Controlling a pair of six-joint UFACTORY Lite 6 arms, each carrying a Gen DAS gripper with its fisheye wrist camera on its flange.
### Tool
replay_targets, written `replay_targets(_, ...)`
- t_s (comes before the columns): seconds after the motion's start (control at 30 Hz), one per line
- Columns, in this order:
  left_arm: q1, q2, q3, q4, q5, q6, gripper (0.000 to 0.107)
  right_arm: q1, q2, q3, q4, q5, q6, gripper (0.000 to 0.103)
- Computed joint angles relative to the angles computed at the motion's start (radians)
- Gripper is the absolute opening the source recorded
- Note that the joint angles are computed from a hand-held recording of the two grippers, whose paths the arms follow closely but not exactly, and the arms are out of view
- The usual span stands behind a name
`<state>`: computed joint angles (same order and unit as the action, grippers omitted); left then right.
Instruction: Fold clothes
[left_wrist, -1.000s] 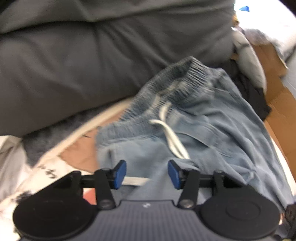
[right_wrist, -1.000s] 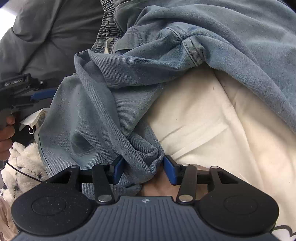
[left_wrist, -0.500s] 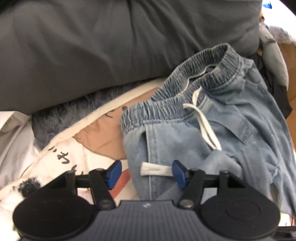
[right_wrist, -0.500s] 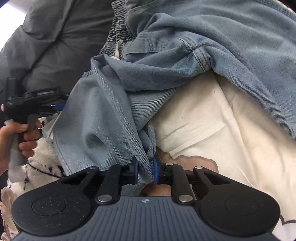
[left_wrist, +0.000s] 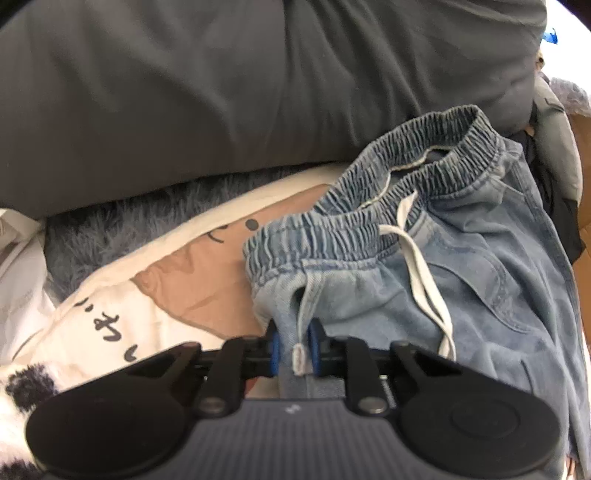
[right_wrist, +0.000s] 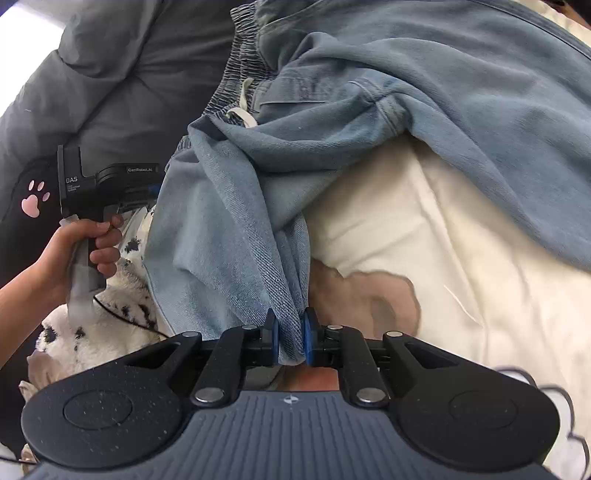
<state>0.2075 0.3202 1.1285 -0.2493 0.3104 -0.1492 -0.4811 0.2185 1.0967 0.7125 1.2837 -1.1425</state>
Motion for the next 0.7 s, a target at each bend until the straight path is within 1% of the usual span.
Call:
replay_targets(0.3, 0.003, 0.016, 0.056, 0.066, 0.024, -0.058, 0.013, -0.146, -0.034, 0.096, -0.153, 0.123, 0.007, 0.011)
replay_targets(0.53, 0.003, 0.028, 0.064, 0.097, 0.02, -0.099, 0.013, -0.378, -0.024, 0.219, -0.316, 0.246, -0.035, 0.011)
replay_targets(0.7, 0.003, 0.038, 0.068, 0.112, 0.017, -0.124, 0.013, -0.537, 0.042, 0.386, -0.436, 0.328, -0.077, 0.011)
